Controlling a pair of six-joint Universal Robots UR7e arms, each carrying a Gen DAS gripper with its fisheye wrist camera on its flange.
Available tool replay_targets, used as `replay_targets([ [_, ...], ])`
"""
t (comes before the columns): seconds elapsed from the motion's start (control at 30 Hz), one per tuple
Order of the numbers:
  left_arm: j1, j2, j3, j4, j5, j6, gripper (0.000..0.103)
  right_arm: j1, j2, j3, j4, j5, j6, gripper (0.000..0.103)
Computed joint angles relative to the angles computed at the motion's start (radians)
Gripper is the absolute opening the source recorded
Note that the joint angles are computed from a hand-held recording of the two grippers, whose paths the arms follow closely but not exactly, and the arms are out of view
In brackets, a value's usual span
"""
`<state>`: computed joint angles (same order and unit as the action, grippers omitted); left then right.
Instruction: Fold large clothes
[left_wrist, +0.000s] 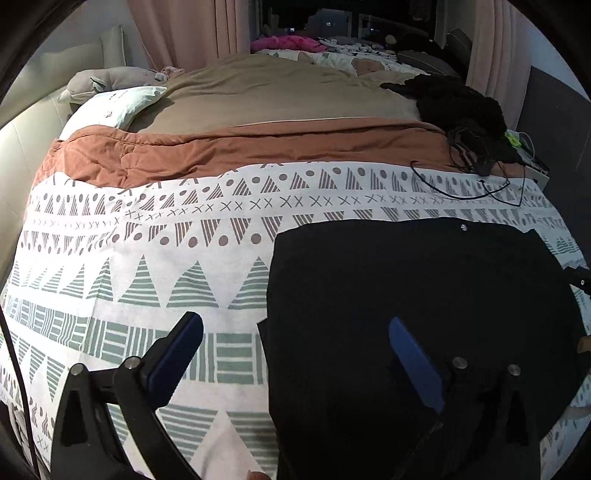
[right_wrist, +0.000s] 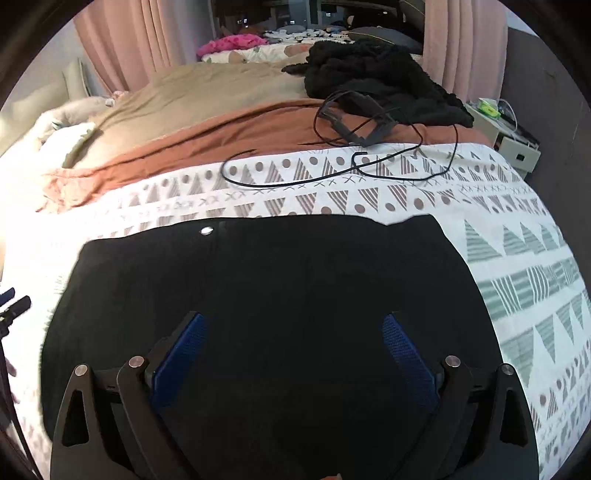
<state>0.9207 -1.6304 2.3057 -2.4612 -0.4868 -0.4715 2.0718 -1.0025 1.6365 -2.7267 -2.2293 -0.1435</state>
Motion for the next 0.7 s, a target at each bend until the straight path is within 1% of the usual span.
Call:
replay_targets([
  [0.03, -0.024, -0.032, 0.004, 0.074, -0.015, -0.069, 0.103, 0.006, -0.027, 0.023, -0.002, 0.018, 0.006, 0.097],
  [0.1, -0.067, -0.084, 0.019, 0.158, -0.038, -0.149, 0.103, 0.028, -0.094, 0.094, -0.032, 0.040, 0.018, 0.099],
  [0.13, -0.097, -0.112, 0.028, 0.210, -0.038, -0.198, 0.103, 0.037, -0.129, 0.128, -0.039, 0.046, 0.029, 0.101],
  [0.2, -0.159, -0.172, 0.041, 0.335, -0.042, -0.307, 0.103, 0.043, -0.196, 0.195, -0.055, 0.080, 0.066, 0.101],
  [0.27, -0.226, -0.236, 0.050, 0.474, -0.053, -0.438, 0.103, 0.046, -0.270, 0.263, -0.051, 0.111, 0.124, 0.101],
  [0.33, -0.288, -0.295, 0.055, 0.603, -0.054, -0.557, 0.103, 0.053, -0.340, 0.323, -0.040, 0.115, 0.190, 0.101],
  [0.37, -0.328, -0.327, 0.056, 0.692, -0.053, -0.638, 0.103, 0.052, -0.377, 0.357, -0.047, 0.127, 0.217, 0.101],
  [0.43, -0.391, -0.383, 0.063, 0.799, -0.072, -0.728, 0.103, 0.050, -0.441, 0.408, -0.047, 0.153, 0.256, 0.101],
  [0.5, -0.453, -0.433, 0.064, 0.913, -0.093, -0.818, 0.103, 0.051, -0.492, 0.445, -0.040, 0.167, 0.276, 0.101],
  [0.53, -0.492, -0.457, 0.061, 0.992, -0.102, -0.882, 0.103, 0.054, -0.519, 0.462, -0.034, 0.165, 0.279, 0.101],
  [0.6, -0.554, -0.497, 0.056, 1.104, -0.118, -0.986, 0.103, 0.057, -0.568, 0.494, -0.031, 0.168, 0.291, 0.101],
  [0.63, -0.599, -0.530, 0.055, 1.168, -0.130, -1.056, 0.103, 0.056, -0.593, 0.510, -0.030, 0.176, 0.303, 0.101],
  [0.7, -0.677, -0.595, 0.058, 1.256, -0.150, -1.155, 0.103, 0.056, -0.652, 0.552, -0.035, 0.181, 0.331, 0.101],
])
